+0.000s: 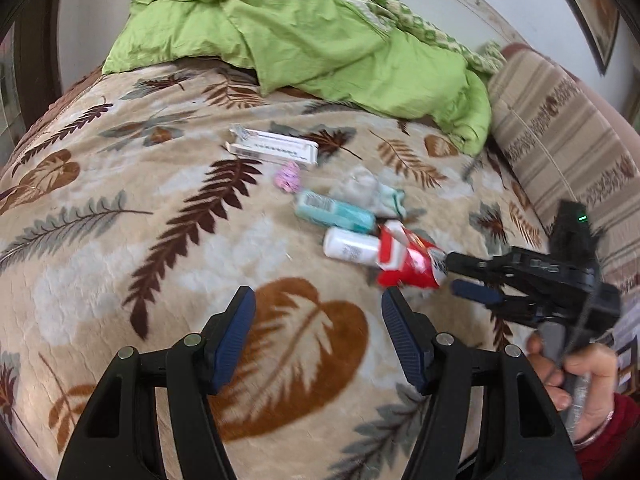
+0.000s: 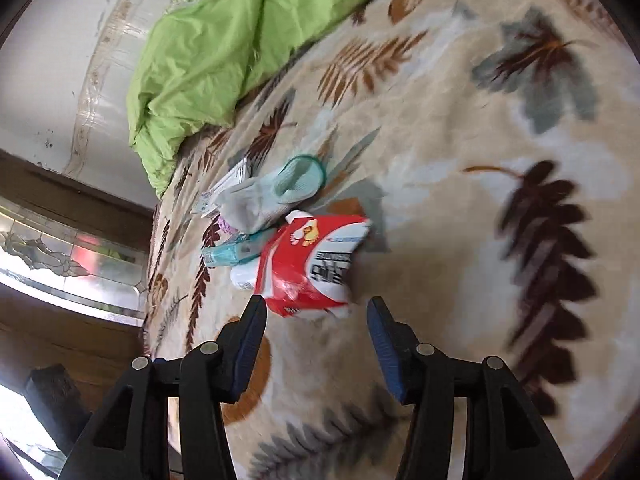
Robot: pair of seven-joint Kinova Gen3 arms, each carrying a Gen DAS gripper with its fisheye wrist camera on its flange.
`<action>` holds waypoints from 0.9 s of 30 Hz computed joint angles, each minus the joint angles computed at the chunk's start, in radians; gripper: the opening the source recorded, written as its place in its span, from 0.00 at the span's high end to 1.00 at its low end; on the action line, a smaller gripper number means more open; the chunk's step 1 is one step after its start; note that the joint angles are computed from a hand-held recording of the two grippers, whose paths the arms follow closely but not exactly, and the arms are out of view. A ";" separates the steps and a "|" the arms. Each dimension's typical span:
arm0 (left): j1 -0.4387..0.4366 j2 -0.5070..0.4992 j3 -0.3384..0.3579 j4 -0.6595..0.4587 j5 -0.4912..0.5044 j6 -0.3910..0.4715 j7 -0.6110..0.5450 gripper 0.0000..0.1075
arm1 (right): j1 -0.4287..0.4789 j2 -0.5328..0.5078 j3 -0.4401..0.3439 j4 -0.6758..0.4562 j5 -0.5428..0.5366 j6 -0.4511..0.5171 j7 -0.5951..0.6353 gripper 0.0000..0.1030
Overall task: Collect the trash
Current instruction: 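Grasp the teal wet-wipe pack with the left tool while the right tool grasps the red-white box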
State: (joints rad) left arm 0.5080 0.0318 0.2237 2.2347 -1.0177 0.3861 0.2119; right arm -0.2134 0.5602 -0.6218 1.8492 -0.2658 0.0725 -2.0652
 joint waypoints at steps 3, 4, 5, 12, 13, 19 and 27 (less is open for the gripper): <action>-0.042 -0.005 -0.030 0.006 0.025 -0.064 -0.051 0.39 | -0.017 0.059 0.013 -0.053 0.007 -0.007 -0.034 0.46; -0.055 -0.003 -0.036 0.004 0.037 -0.077 -0.073 0.39 | -0.001 0.082 -0.010 -0.057 -0.010 -0.024 -0.021 0.46; -0.066 0.000 -0.042 -0.001 0.058 -0.085 -0.102 0.39 | 0.021 0.106 -0.045 -0.051 -0.012 -0.057 -0.025 0.46; -0.091 0.071 -0.123 -0.076 0.189 -0.149 -0.322 0.38 | 0.056 0.096 -0.125 0.055 0.092 -0.253 -0.091 0.91; -0.111 0.085 -0.117 -0.089 0.217 -0.162 -0.363 0.38 | 0.034 0.063 -0.099 0.075 0.094 -0.279 -0.095 0.92; -0.359 0.225 0.094 -0.210 0.367 -0.158 -0.607 0.38 | -0.045 -0.058 -0.008 0.188 0.114 -0.392 -0.151 0.95; -0.559 0.366 0.303 -0.269 0.569 -0.178 -0.917 0.60 | -0.147 -0.142 0.122 0.255 0.145 -0.426 -0.211 0.95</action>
